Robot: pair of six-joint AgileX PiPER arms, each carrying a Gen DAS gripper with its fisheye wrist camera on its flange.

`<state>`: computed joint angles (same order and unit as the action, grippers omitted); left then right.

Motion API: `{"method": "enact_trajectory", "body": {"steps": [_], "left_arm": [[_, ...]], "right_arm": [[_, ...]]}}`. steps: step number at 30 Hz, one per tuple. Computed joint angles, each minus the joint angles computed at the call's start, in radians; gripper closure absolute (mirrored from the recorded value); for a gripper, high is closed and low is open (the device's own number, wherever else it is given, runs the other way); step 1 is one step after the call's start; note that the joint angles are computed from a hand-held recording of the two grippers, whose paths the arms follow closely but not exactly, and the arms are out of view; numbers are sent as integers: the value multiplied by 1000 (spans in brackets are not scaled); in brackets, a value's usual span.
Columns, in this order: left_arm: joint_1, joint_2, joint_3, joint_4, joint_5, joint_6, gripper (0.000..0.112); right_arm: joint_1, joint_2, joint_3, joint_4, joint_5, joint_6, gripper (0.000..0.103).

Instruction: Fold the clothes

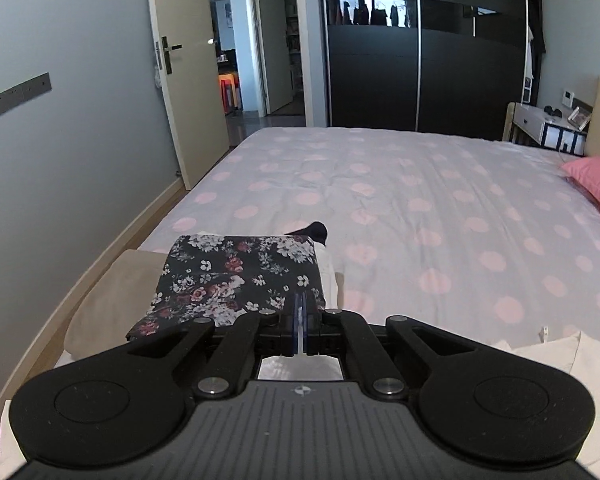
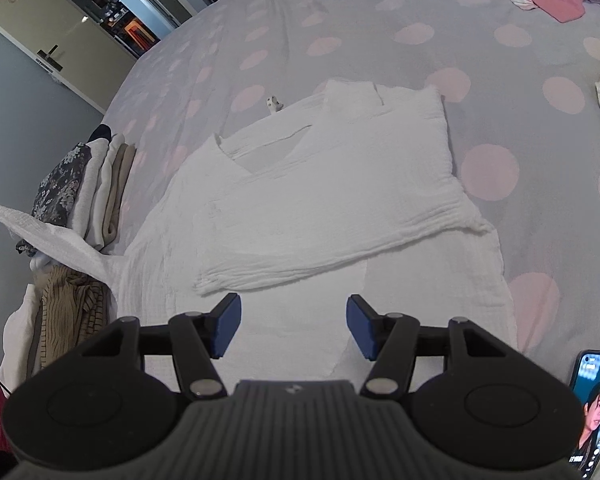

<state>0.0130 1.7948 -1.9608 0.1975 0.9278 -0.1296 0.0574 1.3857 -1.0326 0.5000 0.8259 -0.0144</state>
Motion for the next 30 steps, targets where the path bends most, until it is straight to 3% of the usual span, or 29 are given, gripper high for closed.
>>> {"method": "enact_trajectory", "body": {"steps": [6,13,23,28,30], "left_arm": [[-100,-10,42,-55,-46,40,112],[-317,92,-19,-172,-49,120,112],[-541,219,48,-364,-116,196,112],[-571,317,33,-506,-48,277,111],[-571,314,72,-542,-27,315,96]], "right_arm": [[-13,6,9,3,2,1,40],[-47,35,18,-45,-7,19,39],[-81,93,13,-142,-57,63,39],[-57,117,24,-155,-69,62,39],[-47,125,32,-150,-77,52,39]]}}
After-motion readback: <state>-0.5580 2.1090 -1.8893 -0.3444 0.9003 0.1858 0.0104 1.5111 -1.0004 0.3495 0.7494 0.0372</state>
